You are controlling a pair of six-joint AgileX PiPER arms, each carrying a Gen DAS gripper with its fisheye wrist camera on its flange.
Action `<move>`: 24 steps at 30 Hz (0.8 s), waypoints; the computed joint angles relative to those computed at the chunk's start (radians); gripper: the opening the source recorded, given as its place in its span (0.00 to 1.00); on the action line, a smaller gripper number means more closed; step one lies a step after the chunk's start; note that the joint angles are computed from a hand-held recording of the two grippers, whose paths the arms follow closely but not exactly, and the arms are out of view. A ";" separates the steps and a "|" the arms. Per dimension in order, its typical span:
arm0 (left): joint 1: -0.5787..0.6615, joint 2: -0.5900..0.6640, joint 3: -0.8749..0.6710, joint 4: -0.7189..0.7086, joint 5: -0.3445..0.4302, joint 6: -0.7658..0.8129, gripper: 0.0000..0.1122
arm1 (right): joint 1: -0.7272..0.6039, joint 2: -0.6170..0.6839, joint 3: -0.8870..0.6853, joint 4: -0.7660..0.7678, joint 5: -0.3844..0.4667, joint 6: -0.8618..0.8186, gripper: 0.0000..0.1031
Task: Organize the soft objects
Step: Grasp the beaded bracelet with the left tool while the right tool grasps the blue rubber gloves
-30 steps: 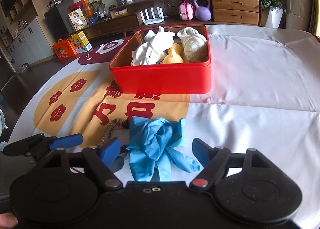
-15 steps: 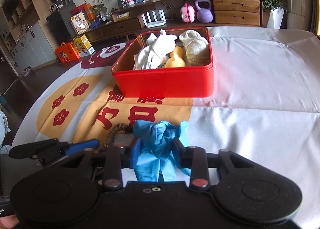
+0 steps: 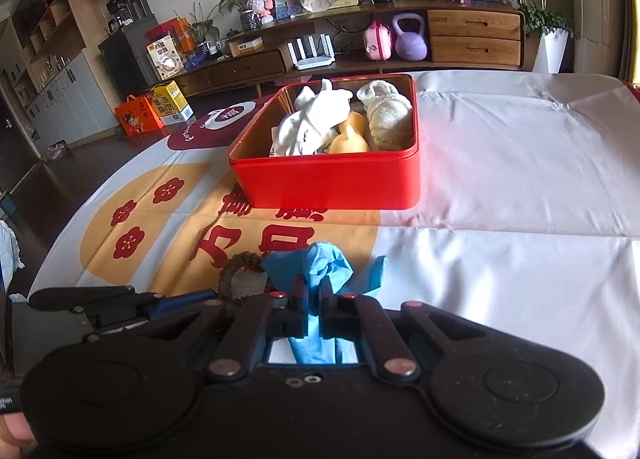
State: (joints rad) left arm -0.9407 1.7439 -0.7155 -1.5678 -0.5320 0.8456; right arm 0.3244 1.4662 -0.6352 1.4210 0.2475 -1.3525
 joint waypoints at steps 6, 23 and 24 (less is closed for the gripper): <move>0.008 -0.036 0.012 -0.015 0.005 0.001 0.09 | -0.028 -0.061 0.023 -0.041 0.016 0.038 0.02; -0.011 -0.154 0.044 -0.085 0.023 0.054 0.01 | -0.151 -0.214 0.070 -0.183 0.124 0.145 0.02; -0.008 -0.155 0.047 -0.080 0.031 0.050 0.01 | -0.155 -0.214 0.075 -0.177 0.126 0.138 0.02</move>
State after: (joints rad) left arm -0.9490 1.5894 -0.6682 -1.6482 -0.5014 0.8960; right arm 0.1697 1.2527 -0.5602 1.2439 0.3739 -1.2149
